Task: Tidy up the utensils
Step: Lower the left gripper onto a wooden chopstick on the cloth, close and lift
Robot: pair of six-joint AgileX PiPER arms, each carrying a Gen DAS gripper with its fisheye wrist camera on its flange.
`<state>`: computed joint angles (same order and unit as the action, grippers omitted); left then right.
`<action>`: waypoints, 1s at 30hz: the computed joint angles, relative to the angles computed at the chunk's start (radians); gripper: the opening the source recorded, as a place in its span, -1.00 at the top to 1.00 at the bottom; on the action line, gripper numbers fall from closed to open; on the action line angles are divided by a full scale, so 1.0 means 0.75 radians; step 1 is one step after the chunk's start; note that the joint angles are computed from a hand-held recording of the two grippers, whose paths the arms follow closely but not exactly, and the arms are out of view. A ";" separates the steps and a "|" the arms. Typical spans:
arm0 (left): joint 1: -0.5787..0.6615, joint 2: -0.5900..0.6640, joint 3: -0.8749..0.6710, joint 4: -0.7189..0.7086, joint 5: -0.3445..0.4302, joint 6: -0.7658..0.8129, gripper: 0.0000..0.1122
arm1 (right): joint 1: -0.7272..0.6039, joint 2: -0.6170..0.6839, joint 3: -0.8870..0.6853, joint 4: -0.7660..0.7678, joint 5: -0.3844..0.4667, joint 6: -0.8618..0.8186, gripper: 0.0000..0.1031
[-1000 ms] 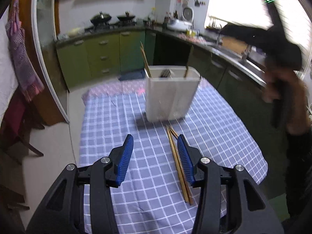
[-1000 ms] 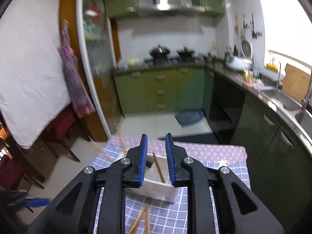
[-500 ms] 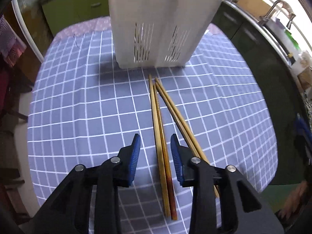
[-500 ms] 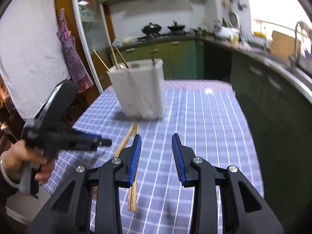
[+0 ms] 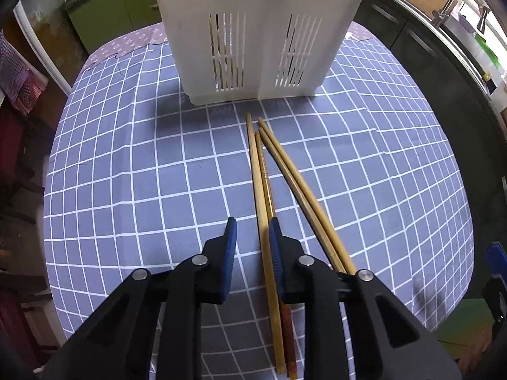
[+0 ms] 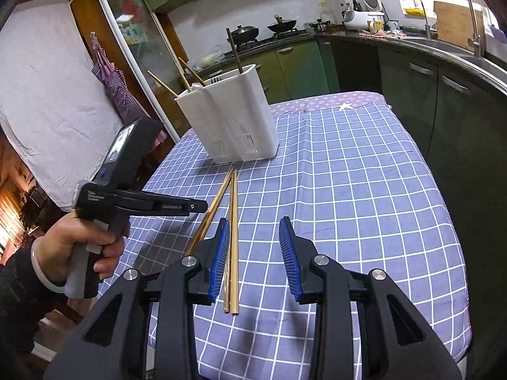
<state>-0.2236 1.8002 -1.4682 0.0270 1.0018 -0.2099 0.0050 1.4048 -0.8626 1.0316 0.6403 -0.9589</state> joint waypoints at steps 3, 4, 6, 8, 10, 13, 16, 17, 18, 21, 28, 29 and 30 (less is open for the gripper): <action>0.013 0.014 -0.005 -0.010 -0.001 0.008 0.67 | -0.016 -0.010 -0.002 -0.001 0.030 0.001 0.36; 0.018 0.013 0.003 -0.021 -0.016 0.014 0.67 | -0.020 -0.013 -0.004 -0.002 0.038 0.003 0.36; 0.022 0.017 0.006 -0.037 -0.029 0.031 0.67 | -0.025 -0.014 -0.009 -0.005 0.053 0.009 0.36; 0.021 0.017 0.013 -0.054 -0.043 0.037 0.67 | -0.029 -0.011 -0.016 -0.005 0.065 0.013 0.36; 0.004 0.028 0.000 -0.035 -0.044 0.021 0.67 | -0.025 -0.010 -0.017 -0.011 0.068 0.021 0.36; -0.014 0.040 -0.020 -0.014 -0.034 0.001 0.67 | -0.019 -0.003 -0.021 -0.012 0.073 0.027 0.36; -0.019 0.077 -0.061 0.007 -0.008 -0.031 0.67 | -0.024 -0.005 -0.020 -0.009 0.081 0.027 0.36; -0.016 0.084 -0.061 0.016 -0.014 -0.043 0.68 | -0.027 -0.005 -0.019 -0.007 0.084 0.026 0.36; -0.031 0.088 -0.066 0.042 -0.011 -0.068 0.69 | -0.031 -0.006 -0.019 -0.008 0.085 0.025 0.36; -0.015 0.101 -0.078 0.032 -0.014 -0.048 0.70 | -0.040 -0.006 -0.022 -0.005 0.097 0.030 0.36; 0.072 0.076 -0.060 -0.105 -0.002 0.044 0.73 | -0.047 -0.001 -0.018 0.011 0.116 0.016 0.32; 0.092 0.053 -0.038 -0.122 -0.010 0.067 0.73 | -0.046 -0.001 -0.018 0.011 0.116 0.017 0.32; 0.107 0.040 -0.026 -0.126 -0.020 0.081 0.73 | -0.047 0.002 -0.020 0.016 0.118 0.015 0.32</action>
<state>-0.1433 1.8302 -1.4875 -0.0678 0.9870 -0.1494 -0.0304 1.4064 -0.8774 1.0434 0.7286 -0.9476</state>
